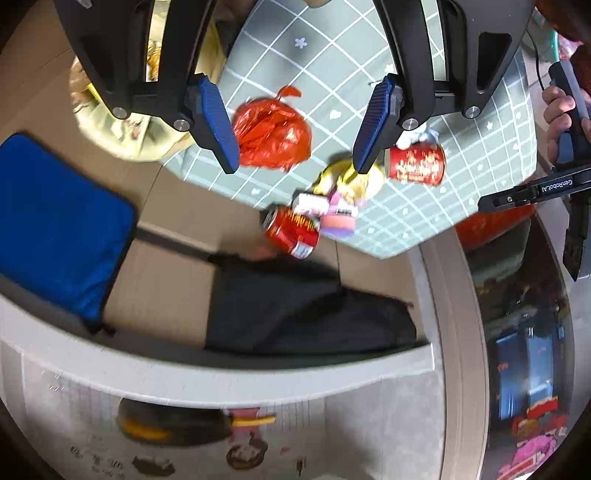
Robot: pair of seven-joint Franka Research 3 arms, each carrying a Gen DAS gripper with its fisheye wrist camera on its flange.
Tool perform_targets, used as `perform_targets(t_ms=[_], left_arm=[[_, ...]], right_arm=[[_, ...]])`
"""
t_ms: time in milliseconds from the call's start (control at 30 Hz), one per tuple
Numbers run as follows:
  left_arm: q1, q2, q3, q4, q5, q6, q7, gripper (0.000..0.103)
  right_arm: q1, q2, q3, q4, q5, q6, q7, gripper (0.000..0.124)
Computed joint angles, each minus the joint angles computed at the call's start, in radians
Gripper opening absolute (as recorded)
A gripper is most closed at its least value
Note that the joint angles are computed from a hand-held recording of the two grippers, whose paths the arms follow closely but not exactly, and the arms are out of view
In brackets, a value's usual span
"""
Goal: Collect trash
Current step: 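Grasp the red paper cup with the left tool while the right tool approaches the tissue wad, then lift the red cup with the left tool while the right tool grasps the blue-white tissue wad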
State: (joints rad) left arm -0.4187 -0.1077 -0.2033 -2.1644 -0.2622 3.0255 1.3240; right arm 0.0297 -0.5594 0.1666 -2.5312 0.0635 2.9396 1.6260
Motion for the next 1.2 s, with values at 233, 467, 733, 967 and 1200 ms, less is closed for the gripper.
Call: perform_targets(t_ms=[233, 467, 733, 967, 1200], left_arm=[[0.093, 0.081, -0.050, 0.029, 0.289, -0.013, -0.321, 0.036], [0.124, 0.174, -0.073, 0.093, 0.113, -0.066, -0.247, 0.036], [0.174, 0.225, -0.147, 0.155, -0.112, -0.077, -0.058, 0.015], [0.142, 0.116, -0.095, 0.071, 0.002, -0.018, -0.112, 0.004], [0.115, 0.036, -0.030, -0.009, 0.153, 0.032, -0.237, 0.004]], right_arm=[[0.158, 0.068, -0.139, 0.003, 0.134, -0.002, -0.125, 0.061], [0.217, 0.104, -0.167, -0.005, 0.222, -0.009, -0.238, 0.061], [0.364, 0.166, -0.241, 0.033, 0.427, -0.070, -0.487, 0.061], [0.411, 0.287, -0.237, 0.144, 0.581, -0.137, -0.699, 0.062], [0.335, 0.435, -0.129, 0.267, 0.506, -0.147, -0.694, 0.062]])
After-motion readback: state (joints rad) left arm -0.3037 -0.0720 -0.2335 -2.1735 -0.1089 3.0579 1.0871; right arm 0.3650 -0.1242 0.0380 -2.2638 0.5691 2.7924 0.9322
